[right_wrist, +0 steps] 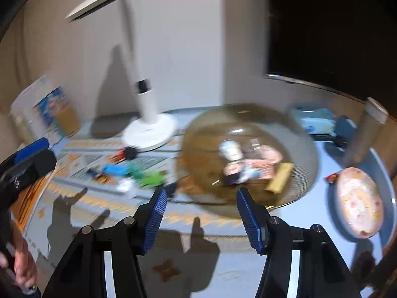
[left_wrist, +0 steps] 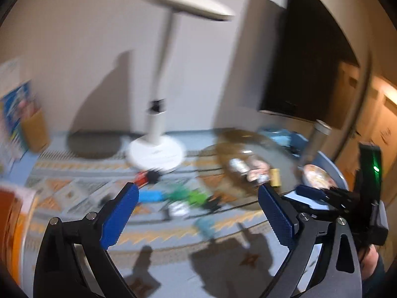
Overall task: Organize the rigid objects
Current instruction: 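Move both tools back toward the remaining objects, then grasp black-blue FASHION lighter with left tool while right tool grasps translucent blue figure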
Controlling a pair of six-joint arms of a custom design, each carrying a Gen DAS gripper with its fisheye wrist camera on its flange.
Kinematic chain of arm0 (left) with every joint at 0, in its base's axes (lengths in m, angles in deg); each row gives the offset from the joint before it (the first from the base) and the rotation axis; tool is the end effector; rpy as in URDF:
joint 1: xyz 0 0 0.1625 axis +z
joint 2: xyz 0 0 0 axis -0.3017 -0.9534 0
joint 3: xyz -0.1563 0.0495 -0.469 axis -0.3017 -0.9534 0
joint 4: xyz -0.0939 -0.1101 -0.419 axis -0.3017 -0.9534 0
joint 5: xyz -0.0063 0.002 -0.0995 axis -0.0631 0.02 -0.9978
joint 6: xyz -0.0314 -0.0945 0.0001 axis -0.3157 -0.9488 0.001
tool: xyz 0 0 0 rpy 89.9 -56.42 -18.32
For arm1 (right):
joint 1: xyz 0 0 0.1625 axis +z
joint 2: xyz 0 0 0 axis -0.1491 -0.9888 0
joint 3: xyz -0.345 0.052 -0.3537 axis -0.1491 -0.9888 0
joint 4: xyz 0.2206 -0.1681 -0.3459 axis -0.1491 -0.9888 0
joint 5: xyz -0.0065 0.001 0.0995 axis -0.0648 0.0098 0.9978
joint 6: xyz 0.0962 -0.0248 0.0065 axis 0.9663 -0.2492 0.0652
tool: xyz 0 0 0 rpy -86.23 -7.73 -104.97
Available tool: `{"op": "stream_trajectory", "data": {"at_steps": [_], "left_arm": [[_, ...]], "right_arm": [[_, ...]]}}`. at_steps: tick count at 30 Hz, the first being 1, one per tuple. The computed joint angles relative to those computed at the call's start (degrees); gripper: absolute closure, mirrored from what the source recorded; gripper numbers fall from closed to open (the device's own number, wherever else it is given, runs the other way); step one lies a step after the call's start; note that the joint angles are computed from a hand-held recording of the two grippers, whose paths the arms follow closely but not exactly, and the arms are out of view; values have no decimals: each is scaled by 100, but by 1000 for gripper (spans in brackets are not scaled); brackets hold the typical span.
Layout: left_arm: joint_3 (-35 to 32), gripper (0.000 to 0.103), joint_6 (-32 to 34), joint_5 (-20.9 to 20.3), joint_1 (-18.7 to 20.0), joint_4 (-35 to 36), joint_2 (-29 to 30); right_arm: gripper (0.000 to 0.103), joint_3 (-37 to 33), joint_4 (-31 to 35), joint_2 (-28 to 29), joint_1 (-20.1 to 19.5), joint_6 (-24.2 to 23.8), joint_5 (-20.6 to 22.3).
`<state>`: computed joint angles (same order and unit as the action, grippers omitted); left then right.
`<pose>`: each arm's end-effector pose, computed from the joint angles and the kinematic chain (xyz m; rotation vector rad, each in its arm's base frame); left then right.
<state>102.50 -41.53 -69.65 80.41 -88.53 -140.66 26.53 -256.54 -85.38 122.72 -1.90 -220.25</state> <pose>-0.1277 -0.6198 0.3286 0.8648 2.5158 -1.0127 0.3308 -0.5874 0.1094 0.3139 -2.2646 0.9695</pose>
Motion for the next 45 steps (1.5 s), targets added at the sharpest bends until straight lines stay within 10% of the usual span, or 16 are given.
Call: {"op": "stream_trajectory", "data": {"at_steps": [11,19,28,36,40,45], "left_arm": [[298,6,359,732,883,-569,293],[304,6,442,923,824,-268,367],[423,6,606,1127,750,-655,397],[-499,6,-430,678,1045,813,517],[-920,6,24,1276,857,871,979],[-1259,6,400,1681,806,783,1458]], "right_arm": [[43,286,-782,753,-387,207,433],[43,155,-322,862,-439,421,155],[20,-16,-578,1092,-291,-46,-221],[14,-36,863,551,-498,1350,793],[14,-583,902,898,-371,709,139],[14,-748,384,1084,-530,257,450]]}}
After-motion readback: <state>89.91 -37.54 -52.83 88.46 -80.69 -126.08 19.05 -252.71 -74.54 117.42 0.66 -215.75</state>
